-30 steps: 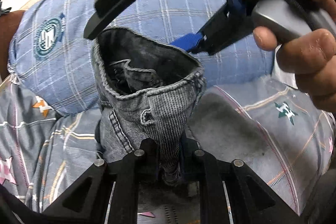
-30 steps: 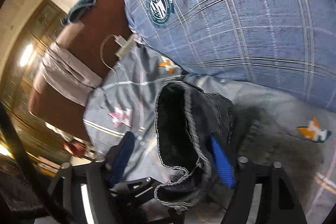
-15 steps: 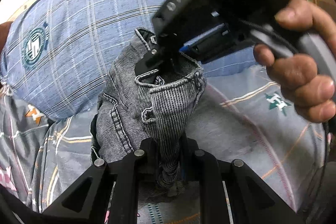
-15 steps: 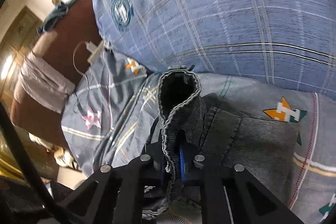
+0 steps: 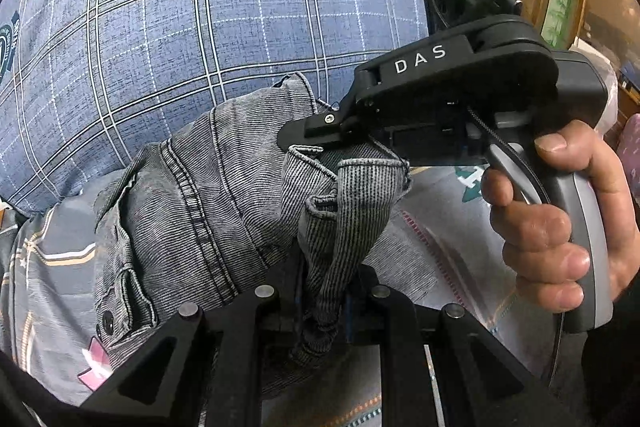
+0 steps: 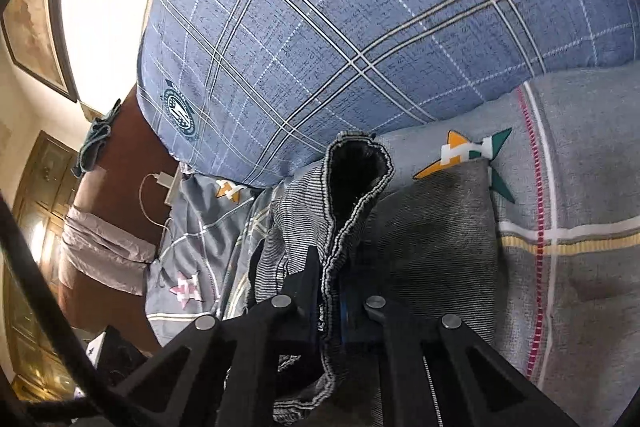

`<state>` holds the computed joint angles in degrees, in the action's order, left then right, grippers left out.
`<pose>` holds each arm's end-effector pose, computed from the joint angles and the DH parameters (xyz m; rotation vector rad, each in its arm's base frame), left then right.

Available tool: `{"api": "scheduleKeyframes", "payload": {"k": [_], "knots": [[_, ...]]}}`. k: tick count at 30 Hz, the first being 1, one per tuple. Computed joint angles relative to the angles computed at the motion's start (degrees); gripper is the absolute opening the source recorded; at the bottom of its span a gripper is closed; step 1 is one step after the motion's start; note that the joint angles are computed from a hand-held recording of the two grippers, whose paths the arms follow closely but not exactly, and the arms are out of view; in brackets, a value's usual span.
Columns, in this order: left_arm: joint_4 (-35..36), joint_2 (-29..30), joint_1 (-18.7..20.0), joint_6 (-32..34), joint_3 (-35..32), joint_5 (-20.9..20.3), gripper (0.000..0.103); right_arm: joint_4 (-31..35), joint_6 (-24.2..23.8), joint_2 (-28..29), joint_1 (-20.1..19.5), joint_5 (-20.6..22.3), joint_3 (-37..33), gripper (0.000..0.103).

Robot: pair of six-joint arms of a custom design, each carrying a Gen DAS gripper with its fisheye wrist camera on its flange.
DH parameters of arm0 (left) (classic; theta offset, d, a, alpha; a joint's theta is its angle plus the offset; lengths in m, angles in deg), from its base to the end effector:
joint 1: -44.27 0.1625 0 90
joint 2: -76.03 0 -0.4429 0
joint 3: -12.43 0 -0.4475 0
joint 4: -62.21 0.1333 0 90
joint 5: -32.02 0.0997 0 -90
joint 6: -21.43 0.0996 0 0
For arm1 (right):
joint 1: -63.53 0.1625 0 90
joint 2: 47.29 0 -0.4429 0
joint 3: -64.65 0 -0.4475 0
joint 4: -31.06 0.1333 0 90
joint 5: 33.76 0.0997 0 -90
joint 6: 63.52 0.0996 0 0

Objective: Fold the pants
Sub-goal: 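Fold the held jeans leg over the jeans with both grippers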

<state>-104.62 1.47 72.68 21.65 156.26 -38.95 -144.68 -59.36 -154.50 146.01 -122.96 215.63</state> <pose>-0.2620 -0.3302 0.0907 1.4591 2.5000 -0.4120 0.0900 -0.3476 0.2686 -0.2899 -2.9113 1.1223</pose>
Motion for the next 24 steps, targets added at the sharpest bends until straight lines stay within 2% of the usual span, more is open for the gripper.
{"api": "scheduleKeyframes", "payload": {"k": [3, 6, 8, 11, 12, 15, 16, 18, 19, 20, 21, 22, 23, 24], "knots": [[-1.06, 0.94, 0.71, -0.33, 0.21, -1.19, 0.015, 1.79, 0.12, -1.33, 0.35, -2.4, 0.12, 0.008], [-0.52, 2.56, 1.65, -1.09, 0.16, -2.35, 0.015, 2.46, 1.9, -0.88, -1.45, -5.21, 0.56, 0.007], [-0.63, 2.41, 2.11, -1.99, 0.11, -3.43, 0.016, 2.16, 3.16, -0.85, -2.77, -4.44, 1.1, 0.007], [-1.46, 1.05, 1.53, -2.02, 0.65, -4.0, 0.016, 1.87, 3.13, -1.61, -0.44, -6.31, 0.88, 0.007], [-1.67, 0.83, 1.4, -2.31, 0.77, -4.19, 0.017, 1.79, 3.25, -1.82, 0.17, -7.01, 0.83, 0.007], [-0.04, 1.03, 2.3, -2.72, 0.69, -6.27, 0.034, 2.16, 4.11, -0.43, 0.01, -9.59, 0.44, 0.007], [1.14, 1.24, 3.03, -2.71, 0.54, -7.73, 0.034, 2.86, 4.06, 0.33, -0.54, -10.75, 0.28, 0.011], [2.21, 0.2, 3.18, -2.57, 0.83, -8.99, 0.034, 3.48, 4.82, 0.65, -2.57, -9.99, 0.57, 0.011], [2.8, -0.72, 3.1, -2.72, 0.88, -9.37, 0.035, 3.07, 5.63, -0.38, -2.76, -8.84, 0.99, 0.011], [3.21, -1.83, 3.47, -2.4, 0.78, -10.0, 0.036, 2.44, 5.48, -0.63, -1.51, -10.08, 0.95, 0.011], [3.45, -3.31, 3.55, -2.3, 0.98, -10.28, 0.042, 0.75, 4.58, -0.87, 1.45, -13.73, 0.95, 0.023], [4.33, -5.49, 3.52, -2.85, 1.19, -9.72, 0.051, -0.69, 4.37, -0.85, 3.52, -16.71, 1.07, 0.05], [5.08, -7.42, 3.43, -3.74, 1.76, -9.35, 0.054, -2.84, 5.13, -1.08, 6.54, -21.06, 1.56, 0.064], [5.85, -9.43, 4.08, -4.37, 1.94, -9.77, 0.055, -4.91, 5.5, -1.63, 8.38, -23.26, 2.31, 0.073]]}}
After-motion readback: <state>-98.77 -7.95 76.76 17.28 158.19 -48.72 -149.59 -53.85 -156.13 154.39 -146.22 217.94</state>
